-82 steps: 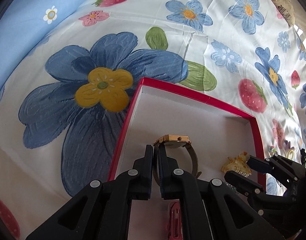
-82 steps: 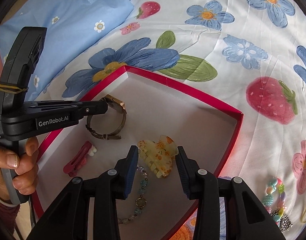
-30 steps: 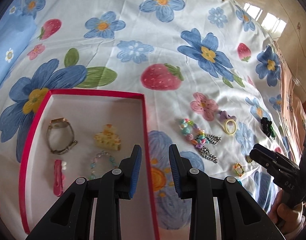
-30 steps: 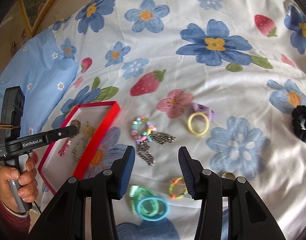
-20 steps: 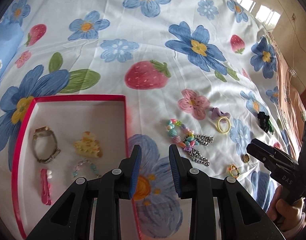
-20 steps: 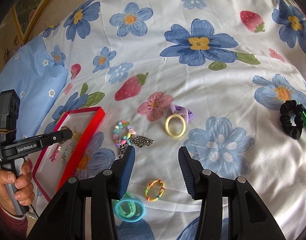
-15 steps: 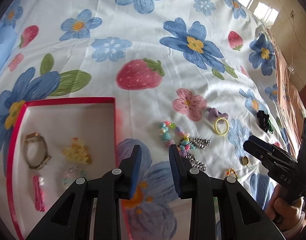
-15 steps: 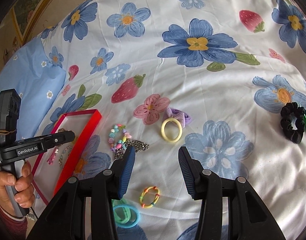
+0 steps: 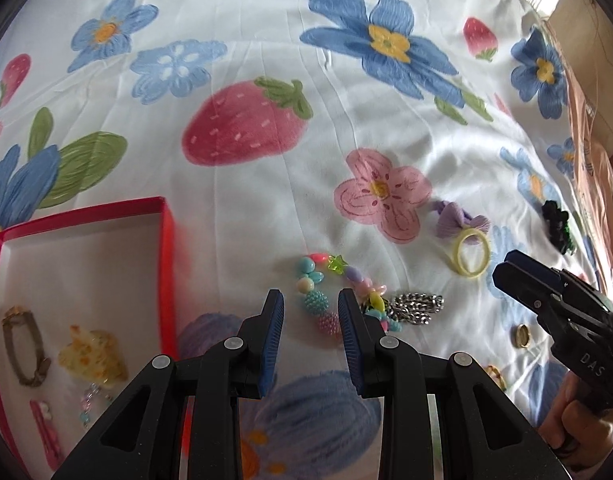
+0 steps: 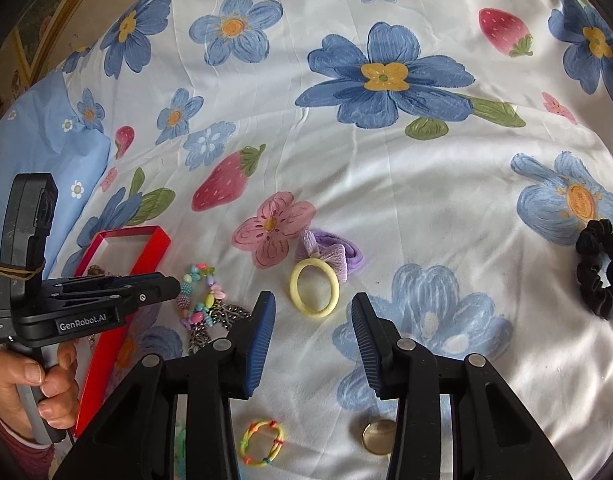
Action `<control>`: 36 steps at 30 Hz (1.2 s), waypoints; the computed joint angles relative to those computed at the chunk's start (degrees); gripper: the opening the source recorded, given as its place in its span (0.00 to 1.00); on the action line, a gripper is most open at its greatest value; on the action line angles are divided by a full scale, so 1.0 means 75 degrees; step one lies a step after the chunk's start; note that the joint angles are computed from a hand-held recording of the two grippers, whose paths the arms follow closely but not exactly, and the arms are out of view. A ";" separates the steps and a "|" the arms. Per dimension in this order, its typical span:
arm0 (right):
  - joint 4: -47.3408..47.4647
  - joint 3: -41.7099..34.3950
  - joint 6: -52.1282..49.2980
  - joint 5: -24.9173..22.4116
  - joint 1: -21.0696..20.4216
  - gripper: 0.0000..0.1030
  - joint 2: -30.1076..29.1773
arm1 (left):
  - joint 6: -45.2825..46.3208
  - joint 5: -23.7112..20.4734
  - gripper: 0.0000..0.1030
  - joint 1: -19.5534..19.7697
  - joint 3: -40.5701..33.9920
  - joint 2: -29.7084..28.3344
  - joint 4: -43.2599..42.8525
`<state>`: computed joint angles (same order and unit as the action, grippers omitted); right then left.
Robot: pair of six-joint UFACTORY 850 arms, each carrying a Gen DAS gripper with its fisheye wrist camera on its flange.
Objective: Organize jewelry
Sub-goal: 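Grasp the pastel beaded bracelet with the left tool while the right tool grasps the yellow hair tie, then carry the pastel bracelet and yellow hair tie with both tools into the box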
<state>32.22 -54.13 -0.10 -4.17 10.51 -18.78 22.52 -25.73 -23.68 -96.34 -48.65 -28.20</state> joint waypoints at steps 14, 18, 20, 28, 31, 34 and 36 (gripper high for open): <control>-0.0788 -0.0258 0.0739 -0.0149 -0.0038 0.03 -0.0448 | 0.1084 0.0297 0.11 -0.0089 0.0134 -0.0025 -0.0647; -0.0535 -0.0196 0.0453 -0.0089 -0.0007 0.03 -0.0303 | 0.2108 0.0465 0.11 0.0019 0.0614 0.0393 -0.1637; -0.0141 -0.0162 0.0061 -0.0072 0.0007 0.03 -0.0216 | 0.2517 0.0522 0.11 0.0071 0.0877 0.0632 -0.2041; 0.1070 -0.0123 -0.1159 -0.0063 0.0192 0.03 0.0094 | 0.4269 0.0658 0.11 0.0325 0.1963 0.1647 -0.3785; 0.1331 -0.0153 -0.1419 -0.0085 0.0292 0.03 0.0167 | 0.4746 0.0683 0.11 0.0453 0.2346 0.2011 -0.4259; 0.1224 -0.0215 -0.1317 -0.0083 0.0414 0.03 0.0191 | 0.5213 0.0738 0.11 0.0625 0.2787 0.2416 -0.4755; 0.1307 -0.0260 -0.1411 -0.0102 0.0494 0.03 0.0197 | 0.5402 0.0719 0.11 0.0745 0.3027 0.2638 -0.4956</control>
